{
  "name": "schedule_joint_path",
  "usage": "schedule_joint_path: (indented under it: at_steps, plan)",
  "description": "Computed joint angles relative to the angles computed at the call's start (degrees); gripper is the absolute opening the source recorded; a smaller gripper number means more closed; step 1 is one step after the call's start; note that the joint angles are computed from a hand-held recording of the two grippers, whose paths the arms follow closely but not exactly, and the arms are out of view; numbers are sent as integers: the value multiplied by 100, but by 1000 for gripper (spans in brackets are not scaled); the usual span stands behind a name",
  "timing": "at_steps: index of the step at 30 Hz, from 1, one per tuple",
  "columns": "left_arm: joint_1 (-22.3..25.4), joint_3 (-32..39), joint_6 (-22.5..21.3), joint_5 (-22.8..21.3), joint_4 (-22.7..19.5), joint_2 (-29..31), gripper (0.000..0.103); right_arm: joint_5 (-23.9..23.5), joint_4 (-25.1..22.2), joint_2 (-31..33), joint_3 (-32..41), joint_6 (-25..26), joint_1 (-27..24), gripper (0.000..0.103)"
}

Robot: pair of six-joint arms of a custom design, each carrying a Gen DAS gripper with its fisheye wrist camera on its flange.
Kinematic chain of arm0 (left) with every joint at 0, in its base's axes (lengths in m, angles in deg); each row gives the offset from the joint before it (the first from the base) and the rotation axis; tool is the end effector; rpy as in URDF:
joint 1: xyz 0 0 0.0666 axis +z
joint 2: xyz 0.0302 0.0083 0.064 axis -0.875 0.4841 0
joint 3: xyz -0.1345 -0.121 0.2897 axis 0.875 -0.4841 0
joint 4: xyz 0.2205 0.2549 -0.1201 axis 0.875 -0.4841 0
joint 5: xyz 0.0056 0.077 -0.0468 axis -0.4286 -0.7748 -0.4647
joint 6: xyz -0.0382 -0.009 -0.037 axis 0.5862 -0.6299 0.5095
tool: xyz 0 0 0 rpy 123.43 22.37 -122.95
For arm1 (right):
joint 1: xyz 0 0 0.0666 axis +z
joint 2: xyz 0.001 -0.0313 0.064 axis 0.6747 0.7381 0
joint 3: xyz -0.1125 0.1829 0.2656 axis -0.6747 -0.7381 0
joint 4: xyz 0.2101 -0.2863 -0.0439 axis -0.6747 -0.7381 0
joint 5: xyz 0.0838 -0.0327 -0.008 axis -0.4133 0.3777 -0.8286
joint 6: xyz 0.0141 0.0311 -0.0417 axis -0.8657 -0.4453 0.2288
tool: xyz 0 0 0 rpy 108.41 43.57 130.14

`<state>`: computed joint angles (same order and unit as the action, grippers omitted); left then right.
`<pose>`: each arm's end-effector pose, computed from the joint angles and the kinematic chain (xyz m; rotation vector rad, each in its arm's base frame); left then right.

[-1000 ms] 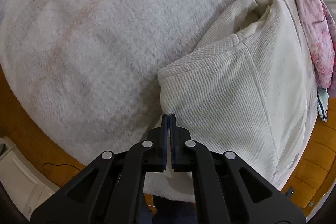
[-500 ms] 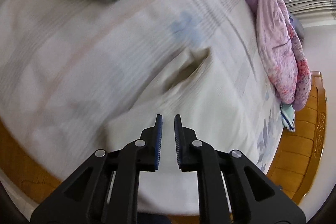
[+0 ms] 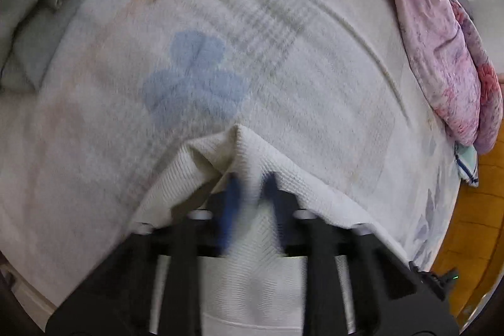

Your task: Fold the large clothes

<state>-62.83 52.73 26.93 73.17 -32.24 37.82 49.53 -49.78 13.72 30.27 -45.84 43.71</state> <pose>0.4326 -0.0252 0.3270 -0.4418 2.9493 -0.5233 0.2720 0.0156 0.3949 1.3155 2.5536 0.6467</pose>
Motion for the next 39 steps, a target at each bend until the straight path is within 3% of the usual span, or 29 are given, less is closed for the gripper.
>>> schedule_joint_path:
  at_steps: [2,5,10,11,12,14,16,18,20,24,25,26,28,33,36,39]
  plan:
    - [63,-63,34,30,95,-79,9,206,-169,45,141,314,-13,5]
    - [81,-191,-47,12,133,-104,9,123,-184,101,-148,542,-137,5]
    - [25,-348,62,-71,354,-115,10,525,-212,372,-125,674,185,6]
    - [51,-384,54,-39,382,-161,15,537,-274,382,-62,615,172,7]
    - [79,-395,39,12,414,-190,17,511,-317,405,-6,543,129,15]
    - [176,-423,6,125,372,-287,39,781,-656,296,195,296,88,26]
    - [321,-541,-18,234,421,-508,50,1205,-986,286,449,258,210,26]
    - [476,-642,-73,304,363,-704,56,1813,-1471,431,880,374,561,26]
    - [633,-790,-112,325,235,-889,57,2048,-1422,613,1267,795,1096,26]
    - [839,-1111,-132,410,-13,-1167,58,1665,-837,1251,1884,1335,2121,22]
    - [889,-1190,-180,429,-81,-1231,58,1507,-631,1488,2042,1368,2372,18]
    - [934,-1287,-246,424,-176,-1308,59,1375,-481,1701,2158,1382,2505,5]
    - [997,-1433,-331,424,-272,-1426,59,1227,-270,2176,2426,1360,2870,2]
    - [1160,-1707,-873,345,-622,-1667,63,1043,-144,2915,2737,1173,3301,0]
    - [1251,-1852,-1198,247,-753,-1808,68,1208,-539,3294,2896,1242,3494,0]
    - [1334,-1988,-1508,157,-922,-1876,68,933,-144,3150,2323,754,3449,0]
